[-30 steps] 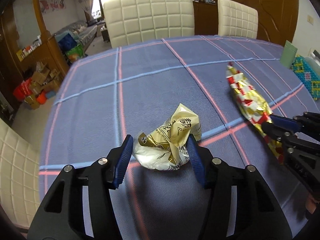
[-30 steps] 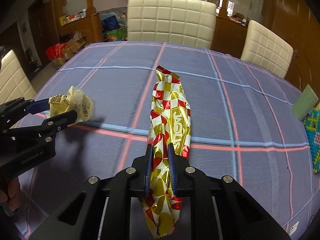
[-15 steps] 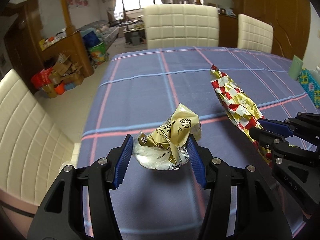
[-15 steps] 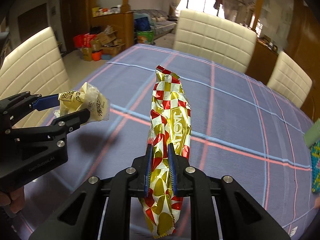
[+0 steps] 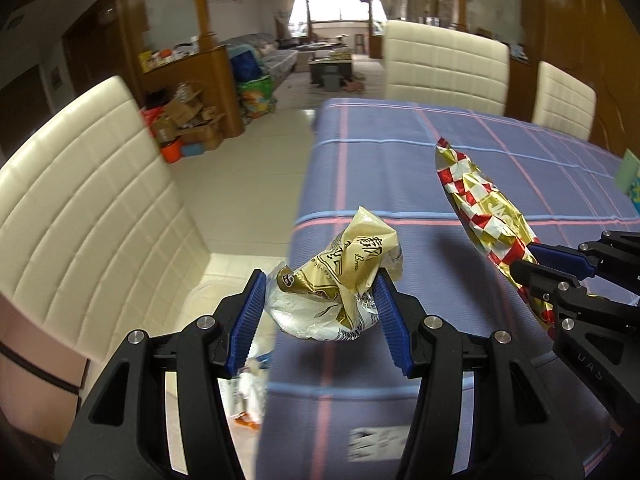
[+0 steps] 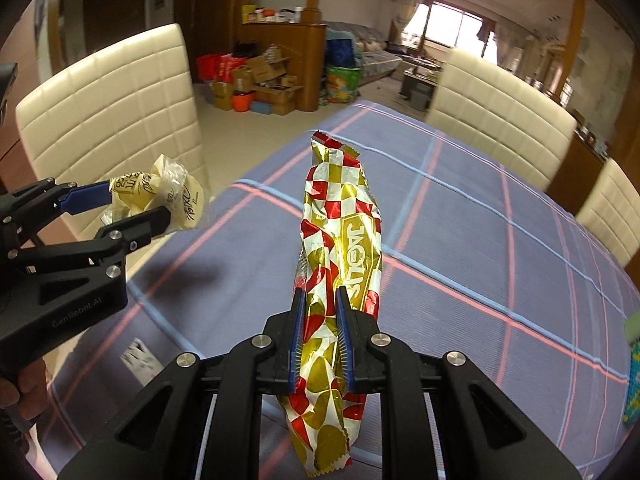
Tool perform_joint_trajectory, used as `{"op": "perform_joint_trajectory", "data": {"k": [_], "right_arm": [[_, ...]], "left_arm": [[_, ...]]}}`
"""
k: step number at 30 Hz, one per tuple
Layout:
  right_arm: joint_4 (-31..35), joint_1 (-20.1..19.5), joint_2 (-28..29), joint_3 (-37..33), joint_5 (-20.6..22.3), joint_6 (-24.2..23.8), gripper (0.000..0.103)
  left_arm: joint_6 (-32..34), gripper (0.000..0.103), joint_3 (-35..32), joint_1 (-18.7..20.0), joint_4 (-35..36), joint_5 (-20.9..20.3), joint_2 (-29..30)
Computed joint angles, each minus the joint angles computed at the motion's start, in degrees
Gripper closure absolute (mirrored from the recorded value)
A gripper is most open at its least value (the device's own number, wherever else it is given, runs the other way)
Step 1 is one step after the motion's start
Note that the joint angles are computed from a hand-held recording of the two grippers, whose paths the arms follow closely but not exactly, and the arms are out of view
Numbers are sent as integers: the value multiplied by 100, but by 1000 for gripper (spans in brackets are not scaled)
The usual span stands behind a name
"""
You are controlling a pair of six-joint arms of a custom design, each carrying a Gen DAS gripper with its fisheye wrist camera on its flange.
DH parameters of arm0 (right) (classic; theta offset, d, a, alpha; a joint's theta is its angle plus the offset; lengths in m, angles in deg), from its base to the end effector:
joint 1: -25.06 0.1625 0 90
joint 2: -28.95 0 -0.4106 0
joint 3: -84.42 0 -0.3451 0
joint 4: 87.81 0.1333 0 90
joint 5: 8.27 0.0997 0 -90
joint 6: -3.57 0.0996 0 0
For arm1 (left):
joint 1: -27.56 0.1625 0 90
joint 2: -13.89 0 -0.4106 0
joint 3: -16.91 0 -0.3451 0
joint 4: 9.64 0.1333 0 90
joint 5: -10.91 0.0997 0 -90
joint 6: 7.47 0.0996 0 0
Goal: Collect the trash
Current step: 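Carry both wrappers over the bin and open the left gripper, then lower the red-gold wrapper into the bin and open the right gripper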
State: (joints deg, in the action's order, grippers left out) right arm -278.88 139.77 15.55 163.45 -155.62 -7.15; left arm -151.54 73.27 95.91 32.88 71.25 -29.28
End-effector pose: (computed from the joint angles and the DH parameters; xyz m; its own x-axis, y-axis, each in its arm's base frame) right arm 0.3184 -0.5736 -0.0427 -0.6187 0.0765 0.7819 -0.4638 0.7678 -0.4421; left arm -0.0523 -0.6268 0.2370 -0.5584 0.5004 -0.6616 0.7811 0.5857 -0.2163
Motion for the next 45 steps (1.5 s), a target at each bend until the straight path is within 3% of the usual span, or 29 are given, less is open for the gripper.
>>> {"op": "perform_joint_trajectory", "data": {"k": [11, 29, 35, 37, 39, 45], "right_arm": [[1134, 106, 726, -1432, 321, -127, 88], [2366, 109, 1605, -3281, 514, -307, 87], [2688, 87, 1895, -3907, 513, -365, 88], [2751, 76, 1945, -4023, 515, -352, 87], [2812, 57, 1971, -4092, 509, -332, 87], [3006, 14, 2014, -4216, 505, -231, 87]], "left_arm": [[24, 47, -555, 476, 93, -177, -47], [40, 45, -1471, 818, 357, -308, 290], [-57, 39, -1869, 910, 530, -340, 484], [-73, 31, -1945, 927, 547, -388, 531], [-166, 12, -2202, 951, 724, -429, 669], [-278, 6, -2538, 1005, 940, -481, 847]]}}
